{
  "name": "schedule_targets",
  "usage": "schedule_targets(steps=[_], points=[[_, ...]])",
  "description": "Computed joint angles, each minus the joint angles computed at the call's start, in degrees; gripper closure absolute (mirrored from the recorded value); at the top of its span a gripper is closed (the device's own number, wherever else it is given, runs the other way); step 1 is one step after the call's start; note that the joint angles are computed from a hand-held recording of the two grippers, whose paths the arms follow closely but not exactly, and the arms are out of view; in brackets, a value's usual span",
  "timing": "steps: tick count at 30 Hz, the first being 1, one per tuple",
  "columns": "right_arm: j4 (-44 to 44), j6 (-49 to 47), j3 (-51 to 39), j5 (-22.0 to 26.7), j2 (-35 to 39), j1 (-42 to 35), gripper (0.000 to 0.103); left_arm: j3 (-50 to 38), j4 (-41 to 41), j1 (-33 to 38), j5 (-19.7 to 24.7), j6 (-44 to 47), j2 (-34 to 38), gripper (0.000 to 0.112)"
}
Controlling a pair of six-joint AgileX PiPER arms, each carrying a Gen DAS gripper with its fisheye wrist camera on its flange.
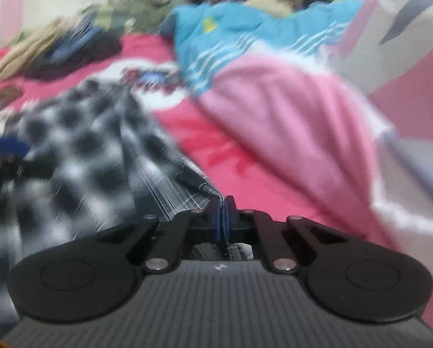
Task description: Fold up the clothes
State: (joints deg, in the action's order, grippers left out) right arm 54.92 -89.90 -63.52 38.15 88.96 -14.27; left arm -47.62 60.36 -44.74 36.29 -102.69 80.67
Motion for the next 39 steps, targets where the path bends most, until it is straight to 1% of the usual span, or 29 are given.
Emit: schedule_targets(steps=[5, 9, 11, 13, 15, 16, 17, 18, 19, 20, 22, 25, 26, 28, 30, 34, 35, 36, 37, 38, 39], points=[[-3.59, 5.00, -6.20, -6.76, 4.46, 3.45, 0.102, -0.48, -0.13, -0.48, 2.11, 0.18, 0.41, 0.020], [-8.45, 9.67, -9.38, -13.05, 10.93, 6.28, 0.102, -0.66, -0.49, 0.09, 2.78, 0.17, 0.46, 0.020], [-10.05, 11.90, -10.16, -15.40, 14.16, 7.35, 0.101, -0.79, -0.56, 0.16, 3.14, 0.19, 0.57, 0.020], [-9.28, 10.71, -9.78, -17.66, 16.12, 7.95, 0.100, -0.89, -0.30, -0.27, 3.92, -0.14, 0.76, 0.020], [-8.38, 8.94, -8.50, -18.73, 15.38, 8.08, 0.098, -1.00, -0.17, -0.59, 4.67, -0.44, 0.85, 0.020], [-10.54, 10.83, -8.62, -18.06, 14.59, 8.03, 0.094, -1.02, -0.18, -0.65, 4.99, -0.62, 0.82, 0.020], [-13.04, 13.61, -8.86, -16.86, 13.29, 7.85, 0.082, -1.05, -0.18, -0.71, 5.30, -0.79, 0.79, 0.020], [-13.25, 14.22, -8.76, -15.77, 11.85, 7.44, 0.072, -1.08, -0.19, -0.77, 5.62, -0.96, 0.77, 0.020], [-11.17, 12.76, -8.40, -14.37, 10.01, 6.78, 0.069, -1.10, -0.19, -0.83, 5.94, -1.14, 0.74, 0.020], [-6.79, 9.20, -8.23, -11.82, 8.19, 5.79, 0.059, -1.30, -0.42, -0.98, 6.54, -1.07, 0.84, 0.020], [-1.30, 5.26, -9.32, -5.85, 7.60, 5.31, 0.047, -1.49, -0.61, -1.09, 7.14, -1.05, 0.95, 0.020], [3.88, 2.71, -11.52, 2.88, 7.86, 5.32, 0.045, -1.80, -0.97, -1.14, 7.98, -1.05, 1.06, 0.020], [3.28, 4.09, -13.29, 4.69, 9.19, 6.75, 0.043, -1.97, -1.16, -1.14, 8.32, -0.86, 1.21, 0.021], [0.60, 8.10, -17.80, 7.40, 13.01, 10.54, 0.035, -2.29, -1.54, -1.11, 8.98, -0.44, 1.53, 0.022], [-1.52, 11.86, -21.55, 7.74, 16.46, 14.38, 0.021, -2.50, -1.85, -0.97, 9.37, -0.06, 1.72, 0.022], [-7.65, 25.20, -35.45, 13.78, 26.42, 19.60, 0.020, -2.55, -2.32, -0.37, 9.36, 0.66, 1.71, 0.023], [-9.92, 27.79, -37.42, 14.26, 27.74, 20.66, 0.022, -2.48, -2.38, -0.23, 9.27, 0.77, 1.63, 0.023], [-12.08, 29.51, -38.57, 14.64, 28.52, 21.58, 0.027, -2.45, -2.37, -0.20, 9.27, 0.88, 1.62, 0.023], [-14.10, 30.87, -39.50, 15.09, 29.16, 22.42, 0.036, -2.42, -2.34, -0.21, 9.30, 0.98, 1.63, 0.023], [-16.13, 32.26, -40.53, 15.65, 29.84, 23.26, 0.062, -2.40, -2.31, -0.21, 9.32, 1.08, 1.64, 0.023], [-17.89, 33.35, -41.31, 16.01, 30.45, 24.08, 0.072, -2.38, -2.28, -0.22, 9.35, 1.18, 1.64, 0.023]])
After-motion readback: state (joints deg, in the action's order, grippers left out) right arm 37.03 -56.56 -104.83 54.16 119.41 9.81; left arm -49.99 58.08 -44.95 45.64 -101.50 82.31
